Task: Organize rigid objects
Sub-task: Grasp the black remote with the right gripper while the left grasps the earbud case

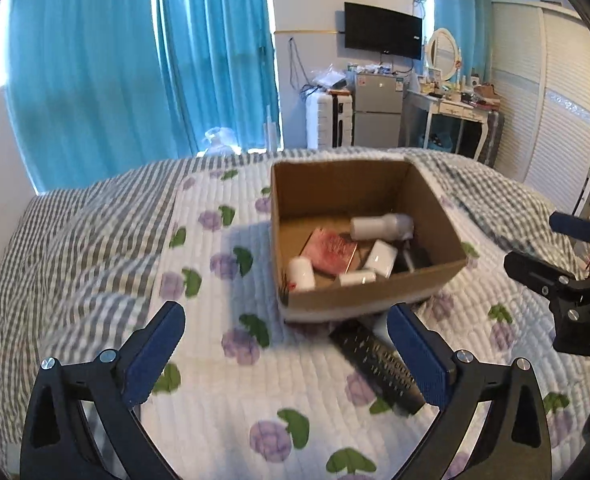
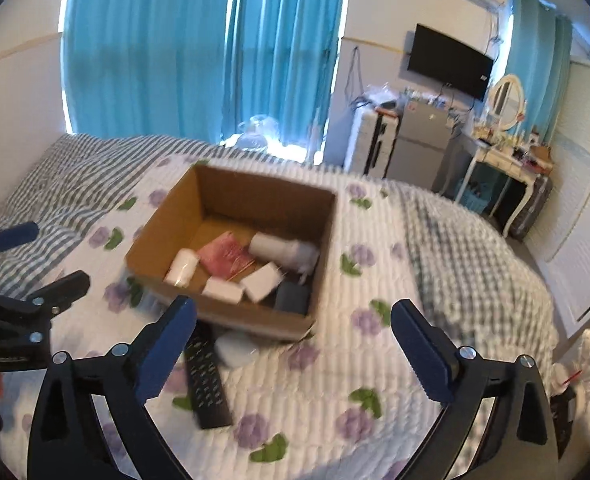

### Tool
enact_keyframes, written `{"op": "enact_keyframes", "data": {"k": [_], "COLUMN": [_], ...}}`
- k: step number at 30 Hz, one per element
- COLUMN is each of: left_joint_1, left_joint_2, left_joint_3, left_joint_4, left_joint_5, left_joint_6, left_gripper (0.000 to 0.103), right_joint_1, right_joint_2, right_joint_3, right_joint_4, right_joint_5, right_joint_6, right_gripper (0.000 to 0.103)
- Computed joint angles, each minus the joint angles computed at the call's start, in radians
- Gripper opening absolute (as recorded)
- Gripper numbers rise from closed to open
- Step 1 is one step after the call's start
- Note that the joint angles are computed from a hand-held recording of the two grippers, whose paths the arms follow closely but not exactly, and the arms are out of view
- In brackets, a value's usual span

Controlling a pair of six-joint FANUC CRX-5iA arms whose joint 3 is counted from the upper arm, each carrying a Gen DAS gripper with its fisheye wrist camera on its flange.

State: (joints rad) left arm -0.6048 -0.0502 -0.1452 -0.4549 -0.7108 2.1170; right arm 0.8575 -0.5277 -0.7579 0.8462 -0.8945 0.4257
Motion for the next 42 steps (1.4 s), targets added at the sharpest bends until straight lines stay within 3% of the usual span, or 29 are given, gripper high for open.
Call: {"op": "enact_keyframes", "data": {"k": [5, 10, 16, 21, 22, 24, 31, 35, 38, 42], "left_joint_1": [0.01, 0.031, 0.056, 0.054, 0.053, 0.047, -0.016, -0.031, -0.042, -0.056], "left_joint_2": [0.005, 0.067, 0.078, 0.081, 0.08, 0.079, 0.086, 0.094, 0.12, 0.188], "left_joint_3": [-0.068, -0.078, -0.101, -0.1, -0.1, -0.096, -0.053, -0.041, -0.022, 0.021], "left_joint_4": [-0.027, -0.026, 0.0, -0.003, -0.005, -0.015, -0.11, -0.076, -0.025, 0.042], "left_joint_5": [0.034, 0.015, 0.043, 0.039, 0.039, 0.032, -0.034, -0.024, -0.01, 0.003], "left_joint_6": [0.09, 0.115, 0.111, 0.11, 0.111, 0.121, 0.194, 0.162, 0.122, 0.062], "left_gripper": [0.103, 0.103, 0.103, 0.103, 0.103, 0.103, 0.103, 0.103, 0.103, 0.103], "right_joint_1": [-0.002, -0.022, -0.057, -0.073, -0.068, -0.049, 0.025, 0.043, 0.021, -0.079], "right_joint_2": [0.03, 0.163, 0.351, 0.432, 0.431, 0.413, 0.224, 0.099, 0.043, 0.056], "right_joint_3": [-0.044, -0.058, 0.025, 0.078, 0.069, 0.048, -0.067, -0.118, -0.132, -0.097], "right_joint_4": [-0.092, -0.169, -0.374, -0.46, -0.445, -0.397, -0.333, -0.304, -0.292, -0.329], "right_joint_5": [0.096, 0.205, 0.294, 0.314, 0.321, 0.308, 0.239, 0.182, 0.125, 0.096], "right_joint_6": [0.01, 0.044, 0.222, 0.314, 0.306, 0.273, 0.137, 0.055, -0.012, -0.024], "right_gripper": [0.098, 0.097, 0.075, 0.056, 0.048, 0.042, 0.041, 0.041, 0.041, 0.041]}}
